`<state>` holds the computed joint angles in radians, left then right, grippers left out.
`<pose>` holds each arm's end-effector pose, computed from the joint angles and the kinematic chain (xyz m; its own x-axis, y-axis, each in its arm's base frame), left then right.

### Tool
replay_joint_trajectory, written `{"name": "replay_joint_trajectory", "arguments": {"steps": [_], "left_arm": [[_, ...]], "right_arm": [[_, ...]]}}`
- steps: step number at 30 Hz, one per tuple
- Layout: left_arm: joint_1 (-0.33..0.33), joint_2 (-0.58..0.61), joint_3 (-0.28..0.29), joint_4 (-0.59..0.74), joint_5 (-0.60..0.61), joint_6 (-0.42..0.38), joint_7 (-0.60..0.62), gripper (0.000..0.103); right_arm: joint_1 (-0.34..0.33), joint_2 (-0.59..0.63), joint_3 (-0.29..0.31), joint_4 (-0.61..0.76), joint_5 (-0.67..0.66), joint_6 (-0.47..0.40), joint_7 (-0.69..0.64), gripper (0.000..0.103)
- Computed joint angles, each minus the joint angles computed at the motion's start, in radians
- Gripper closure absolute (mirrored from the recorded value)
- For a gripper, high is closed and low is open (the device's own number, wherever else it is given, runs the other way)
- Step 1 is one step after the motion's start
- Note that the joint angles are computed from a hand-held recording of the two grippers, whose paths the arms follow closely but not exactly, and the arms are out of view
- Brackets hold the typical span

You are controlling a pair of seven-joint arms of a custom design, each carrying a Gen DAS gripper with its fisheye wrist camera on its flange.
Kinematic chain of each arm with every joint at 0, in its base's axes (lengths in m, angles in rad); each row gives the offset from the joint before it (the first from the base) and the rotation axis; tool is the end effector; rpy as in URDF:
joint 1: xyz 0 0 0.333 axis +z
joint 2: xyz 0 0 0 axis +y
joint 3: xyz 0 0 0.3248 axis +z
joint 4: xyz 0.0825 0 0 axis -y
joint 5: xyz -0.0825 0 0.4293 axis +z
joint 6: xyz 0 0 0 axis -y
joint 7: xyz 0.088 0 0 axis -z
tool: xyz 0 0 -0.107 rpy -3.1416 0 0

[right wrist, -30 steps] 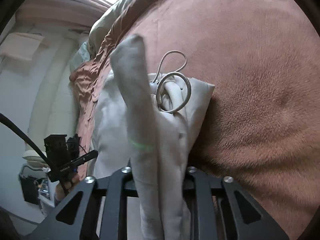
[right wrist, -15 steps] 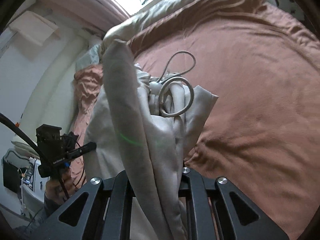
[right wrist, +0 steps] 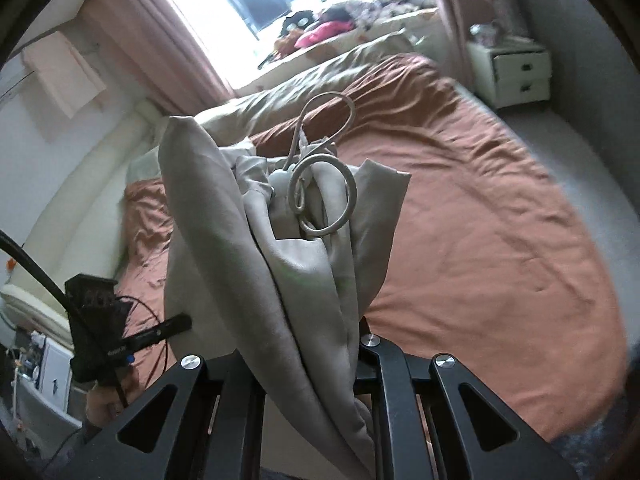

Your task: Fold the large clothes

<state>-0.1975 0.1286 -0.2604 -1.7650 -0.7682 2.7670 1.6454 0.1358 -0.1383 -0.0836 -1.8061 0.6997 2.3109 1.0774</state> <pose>0.6366 -0.2701 0.5758 -0.1702 -0.7457 0.6442 -0.7818 -0.2958 -0.5489 0.6061 0.0409 0.6782 0.3626 -0.8573 -0.3654 -0.7216 -0.0101 -0.6922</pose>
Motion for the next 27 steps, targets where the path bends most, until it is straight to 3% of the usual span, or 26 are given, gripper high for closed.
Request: {"name": "replay_joint_trajectory", "arguments": {"steps": [8,19,24,27], "left_arm": [[-0.094,0.122,-0.029,0.157,0.148,0.08,-0.16,0.091],[-0.206,0.384,-0.026,0.491,0.376,-0.047,-0.358,0.091],[-0.23,0.551,-0.037,0.695,0.411,-0.137,-0.395,0.091],[-0.266,0.679,-0.007,0.869,0.46,-0.243,-0.468,0.091]], "right_arm": [[-0.033,-0.074,-0.038,0.001,-0.114,-0.032,0.059,0.095],[-0.062,-0.079,-0.048,0.059,-0.274,-0.096,0.201,0.095],[-0.081,0.018,-0.034,0.172,-0.335,-0.157,0.281,0.095],[-0.095,0.104,-0.021,0.249,-0.346,-0.186,0.305,0.095]]}}
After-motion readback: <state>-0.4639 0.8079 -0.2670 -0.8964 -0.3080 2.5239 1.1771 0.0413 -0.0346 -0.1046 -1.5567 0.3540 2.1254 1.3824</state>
